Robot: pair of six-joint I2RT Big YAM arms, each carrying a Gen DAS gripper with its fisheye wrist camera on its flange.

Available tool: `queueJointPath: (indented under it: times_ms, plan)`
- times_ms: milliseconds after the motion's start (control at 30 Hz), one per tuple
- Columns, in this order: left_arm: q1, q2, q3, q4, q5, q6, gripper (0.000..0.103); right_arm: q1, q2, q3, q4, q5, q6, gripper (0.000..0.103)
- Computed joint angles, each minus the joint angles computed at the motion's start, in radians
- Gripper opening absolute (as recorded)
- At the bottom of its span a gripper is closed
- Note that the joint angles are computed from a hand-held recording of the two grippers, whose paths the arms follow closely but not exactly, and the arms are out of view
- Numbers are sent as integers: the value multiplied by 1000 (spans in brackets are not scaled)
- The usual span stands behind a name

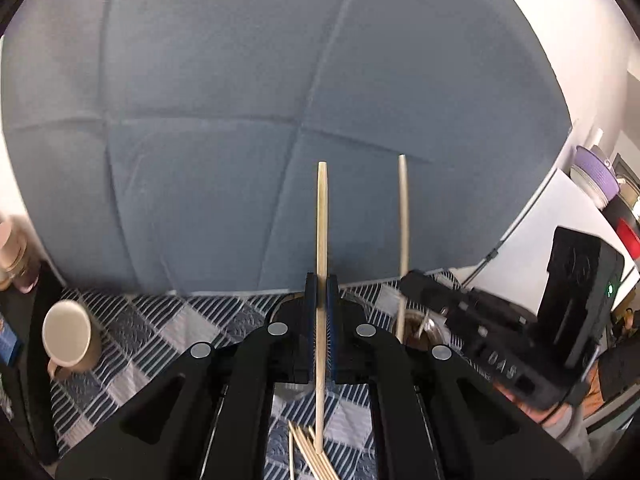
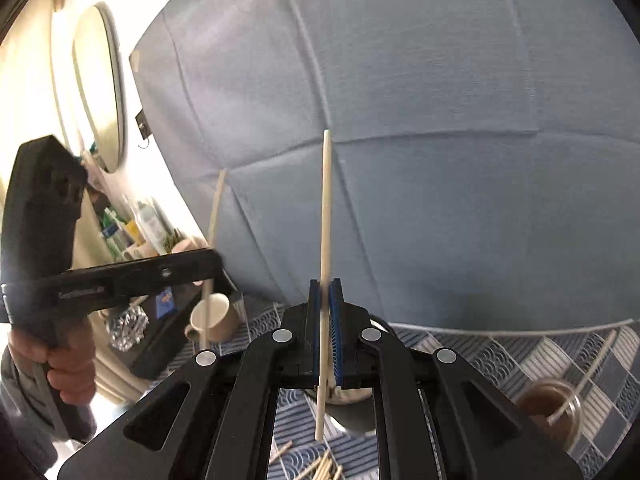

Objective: Organize utensils
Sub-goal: 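Carry both held sticks upright over the black cylindrical holder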

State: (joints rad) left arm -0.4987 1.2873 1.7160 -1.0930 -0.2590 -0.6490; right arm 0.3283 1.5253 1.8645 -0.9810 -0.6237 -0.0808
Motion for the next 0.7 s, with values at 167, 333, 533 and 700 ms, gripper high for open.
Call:
queueJointPath:
  times_ms: [167,333,533,700]
  plan:
    - [57,37,-15,114,61,28,5,14,60,39,28,-2,17,5]
    - [78,72,-27,187,51,66,5,13,108,51,70,-9,51,5]
    - [102,96,-76,266,76,87,5,15,142,45,84,6,70,5]
    - [114,113,-105,281,94,96,5,12,148,19,71,25,55,6]
